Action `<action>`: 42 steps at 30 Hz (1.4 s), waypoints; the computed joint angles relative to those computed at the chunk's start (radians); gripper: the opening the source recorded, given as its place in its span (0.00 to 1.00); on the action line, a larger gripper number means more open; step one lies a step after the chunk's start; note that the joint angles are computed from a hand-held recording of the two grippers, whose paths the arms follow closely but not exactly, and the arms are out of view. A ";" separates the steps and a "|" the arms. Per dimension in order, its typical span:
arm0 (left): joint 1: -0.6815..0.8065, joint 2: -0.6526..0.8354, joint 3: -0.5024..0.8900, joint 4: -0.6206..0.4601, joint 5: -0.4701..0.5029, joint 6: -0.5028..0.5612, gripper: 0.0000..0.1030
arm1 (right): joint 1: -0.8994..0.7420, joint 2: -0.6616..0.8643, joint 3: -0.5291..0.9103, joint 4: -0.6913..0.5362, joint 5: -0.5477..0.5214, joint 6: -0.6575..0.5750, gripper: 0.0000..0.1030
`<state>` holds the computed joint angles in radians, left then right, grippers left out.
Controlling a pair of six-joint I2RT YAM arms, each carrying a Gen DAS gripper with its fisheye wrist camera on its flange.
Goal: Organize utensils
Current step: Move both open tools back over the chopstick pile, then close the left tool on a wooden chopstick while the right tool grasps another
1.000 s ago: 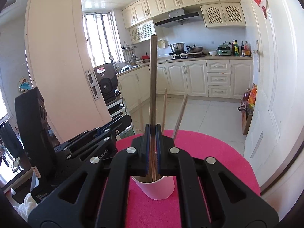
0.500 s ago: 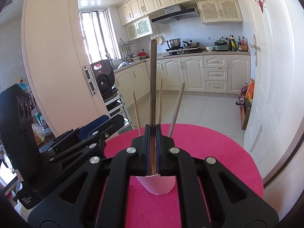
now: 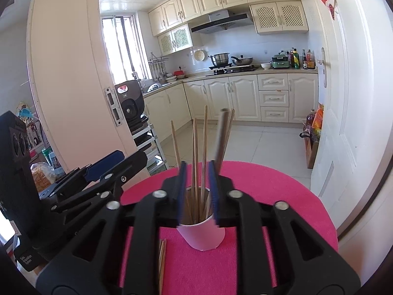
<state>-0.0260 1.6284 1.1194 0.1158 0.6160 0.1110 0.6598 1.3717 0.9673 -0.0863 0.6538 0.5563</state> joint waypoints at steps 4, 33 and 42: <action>0.018 -0.041 -0.032 0.006 0.004 0.002 0.48 | 0.029 -0.021 -0.006 -0.017 0.027 0.014 0.30; 0.200 0.069 0.038 -0.756 -0.095 0.496 0.52 | 0.247 0.141 0.028 -0.342 -0.050 0.347 0.44; 0.178 0.158 0.045 -0.803 -0.194 0.528 0.51 | 0.257 0.251 0.042 -0.312 -0.155 0.378 0.44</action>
